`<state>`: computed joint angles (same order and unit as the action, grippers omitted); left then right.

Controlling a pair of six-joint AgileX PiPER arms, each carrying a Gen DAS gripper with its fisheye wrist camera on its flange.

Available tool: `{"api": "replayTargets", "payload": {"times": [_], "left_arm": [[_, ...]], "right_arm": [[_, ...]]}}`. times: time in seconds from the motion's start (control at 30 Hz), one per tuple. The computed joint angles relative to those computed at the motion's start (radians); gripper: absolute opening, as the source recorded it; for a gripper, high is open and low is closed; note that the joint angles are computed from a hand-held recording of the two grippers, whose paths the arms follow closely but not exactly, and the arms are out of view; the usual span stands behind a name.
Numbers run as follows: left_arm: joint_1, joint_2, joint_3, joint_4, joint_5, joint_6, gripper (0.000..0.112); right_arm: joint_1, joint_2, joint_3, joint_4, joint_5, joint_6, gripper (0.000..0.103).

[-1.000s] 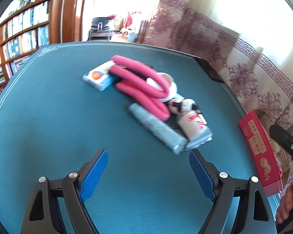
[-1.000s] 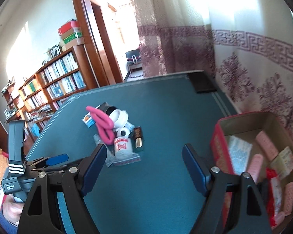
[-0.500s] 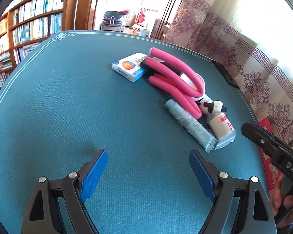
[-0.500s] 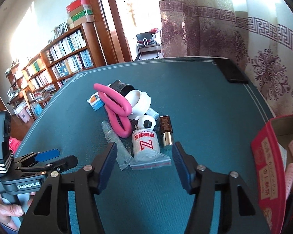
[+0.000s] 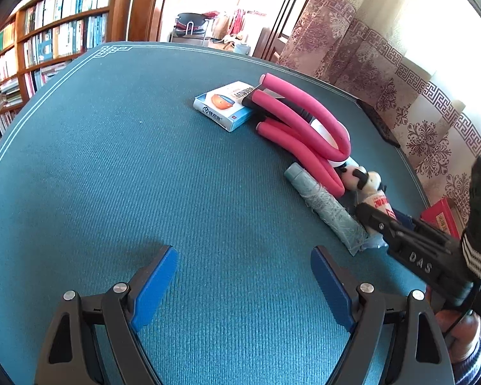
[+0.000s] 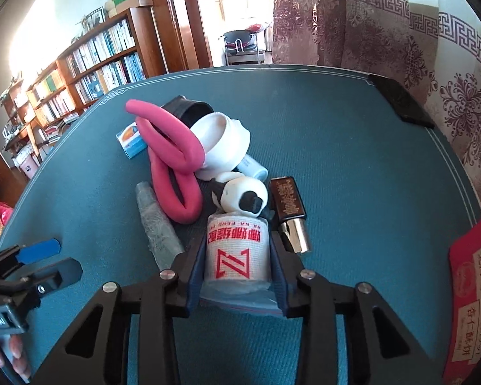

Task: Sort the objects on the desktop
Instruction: 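Grasp the white-and-red packaged roll with the right tool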

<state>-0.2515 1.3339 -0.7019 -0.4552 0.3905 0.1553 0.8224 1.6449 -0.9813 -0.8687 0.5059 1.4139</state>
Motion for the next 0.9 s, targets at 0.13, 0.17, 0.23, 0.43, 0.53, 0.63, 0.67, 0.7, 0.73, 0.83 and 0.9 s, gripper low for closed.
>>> {"api": "replayTargets", "payload": {"times": [0.13,0.17,0.23,0.43,0.53,0.63,0.67,0.7,0.73,0.83,0.9], "left_arm": [[-0.010,0.024,-0.039,0.006,0.013,-0.014,0.087],[-0.015,0.027,-0.047,0.007,0.012,-0.013,0.087],[-0.035,0.037,-0.069,0.035,0.008,-0.042,0.087],[-0.102,0.119,-0.190,0.083,0.000,-0.116,0.087],[-0.112,0.174,-0.269,0.060,0.014,-0.123,0.087],[-0.103,0.255,-0.378,0.030,0.041,-0.142,0.087],[-0.101,0.273,-0.401,0.038,0.047,-0.162,0.087],[-0.100,0.302,-0.437,0.071,0.054,-0.215,0.087],[-0.098,0.323,-0.461,0.086,0.058,-0.246,0.087],[-0.064,0.391,-0.527,-0.013,0.076,-0.198,0.087],[-0.047,0.431,-0.558,-0.097,0.084,-0.141,0.087]], "right_arm": [[0.005,-0.059,0.061,0.004,-0.026,0.033,0.040],[0.012,-0.073,0.073,-0.006,-0.023,0.051,0.040],[0.022,-0.107,0.103,-0.020,-0.026,0.081,0.040],[0.072,-0.224,0.205,-0.077,-0.014,0.203,0.040],[0.092,-0.261,0.237,-0.102,-0.003,0.251,0.040],[0.119,-0.290,0.264,-0.120,0.008,0.296,0.040],[0.127,-0.295,0.272,-0.126,0.010,0.308,0.040],[0.134,-0.297,0.276,-0.133,0.014,0.321,0.040],[0.141,-0.300,0.282,-0.139,0.018,0.331,0.040],[0.139,-0.305,0.301,-0.150,0.004,0.351,0.040],[0.132,-0.308,0.310,-0.154,-0.004,0.360,0.040]]}}
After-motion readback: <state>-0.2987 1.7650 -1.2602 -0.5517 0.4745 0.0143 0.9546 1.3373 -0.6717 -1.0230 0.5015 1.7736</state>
